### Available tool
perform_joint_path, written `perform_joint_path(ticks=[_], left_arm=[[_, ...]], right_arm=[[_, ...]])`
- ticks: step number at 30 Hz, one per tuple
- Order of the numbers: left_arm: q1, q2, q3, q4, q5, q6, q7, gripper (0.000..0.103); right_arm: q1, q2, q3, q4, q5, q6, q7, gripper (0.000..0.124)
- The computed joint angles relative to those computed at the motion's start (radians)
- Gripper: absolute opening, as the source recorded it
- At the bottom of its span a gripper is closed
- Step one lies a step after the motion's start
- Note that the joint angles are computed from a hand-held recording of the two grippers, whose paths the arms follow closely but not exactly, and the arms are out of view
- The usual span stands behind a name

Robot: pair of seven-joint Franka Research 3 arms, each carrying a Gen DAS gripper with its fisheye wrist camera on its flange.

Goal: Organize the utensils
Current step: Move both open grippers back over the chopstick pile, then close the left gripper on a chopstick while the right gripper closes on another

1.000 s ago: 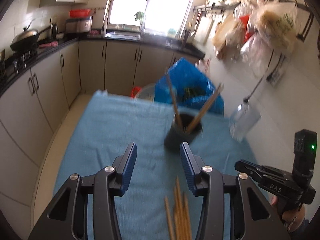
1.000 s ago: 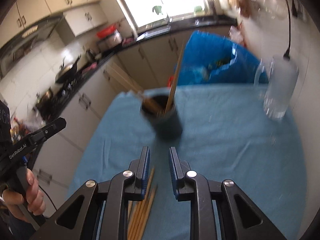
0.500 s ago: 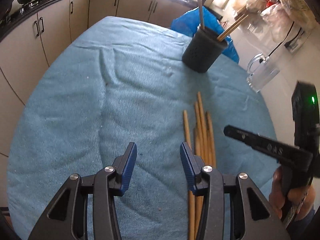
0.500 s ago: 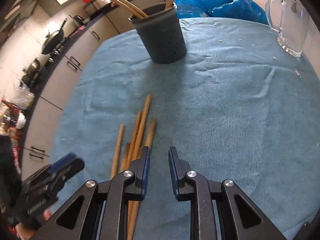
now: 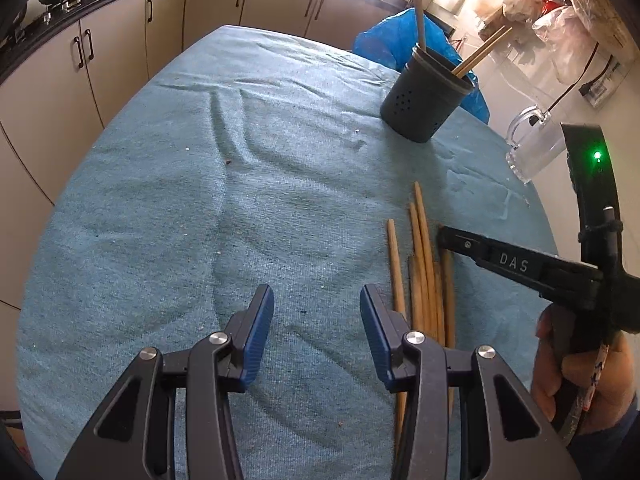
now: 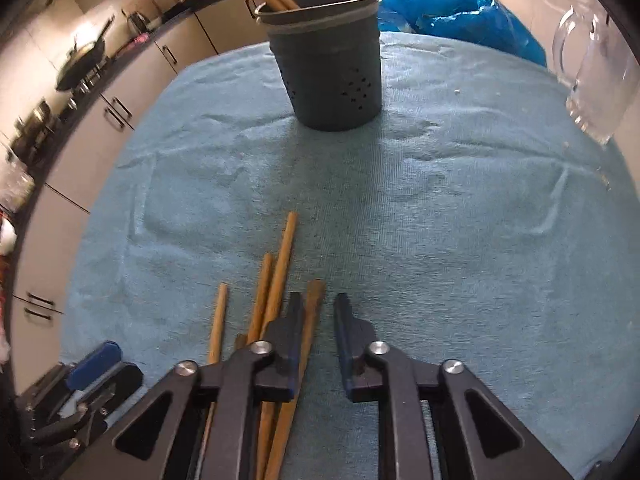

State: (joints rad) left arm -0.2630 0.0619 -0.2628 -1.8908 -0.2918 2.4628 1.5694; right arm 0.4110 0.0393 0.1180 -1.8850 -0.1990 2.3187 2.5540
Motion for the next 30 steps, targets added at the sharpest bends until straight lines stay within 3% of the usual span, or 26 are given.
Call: perform_joint_path(ticks=[5, 11, 15, 16, 18, 22, 23, 24, 27, 30], left_arm=[[-0.018, 0.052, -0.013, 0.071, 0.060, -0.045, -0.026, 0.043], [-0.055, 0.164, -0.029, 0.214, 0.180, -0.104, -0.104, 0.043], [-0.087, 0.228, -0.024, 0.300, 0.289, -0.139, -0.180, 0.043], [-0.094, 0.233, -0.020, 0.307, 0.315, -0.138, -0.198, 0.041], [-0.112, 0.247, -0.013, 0.325, 0.379, -0.145, -0.231, 0.026], [-0.137, 0.242, -0.007, 0.316, 0.477, -0.146, -0.281, 0.022], [-0.139, 0.231, -0.007, 0.300, 0.493, -0.138, -0.288, 0.012], [-0.135, 0.212, -0.010, 0.271, 0.494, -0.121, -0.292, 0.006], [-0.063, 0.151, -0.058, 0.178, 0.299, -0.056, -0.177, 0.005], [-0.042, 0.067, -0.064, 0.080, 0.198, 0.025, -0.103, 0.005]], right_arm=[[0.003, -0.025, 0.000, -0.019, -0.028, -0.053, -0.004, 0.009], [-0.034, -0.171, 0.010, -0.221, 0.045, 0.084, -0.002, 0.008], [-0.062, -0.244, 0.035, -0.306, 0.074, 0.134, -0.014, 0.008], [-0.068, -0.258, 0.041, -0.322, 0.078, 0.144, -0.015, 0.008], [-0.078, -0.281, 0.051, -0.347, 0.089, 0.162, -0.026, 0.008], [-0.096, -0.290, 0.064, -0.362, 0.112, 0.209, -0.041, 0.008], [-0.101, -0.295, 0.072, -0.363, 0.104, 0.214, -0.033, 0.008], [-0.104, -0.303, 0.078, -0.370, 0.100, 0.223, -0.029, 0.008], [-0.111, -0.339, 0.094, -0.400, 0.095, 0.279, -0.026, 0.008], [-0.130, -0.372, 0.131, -0.405, 0.049, 0.302, 0.000, 0.008]])
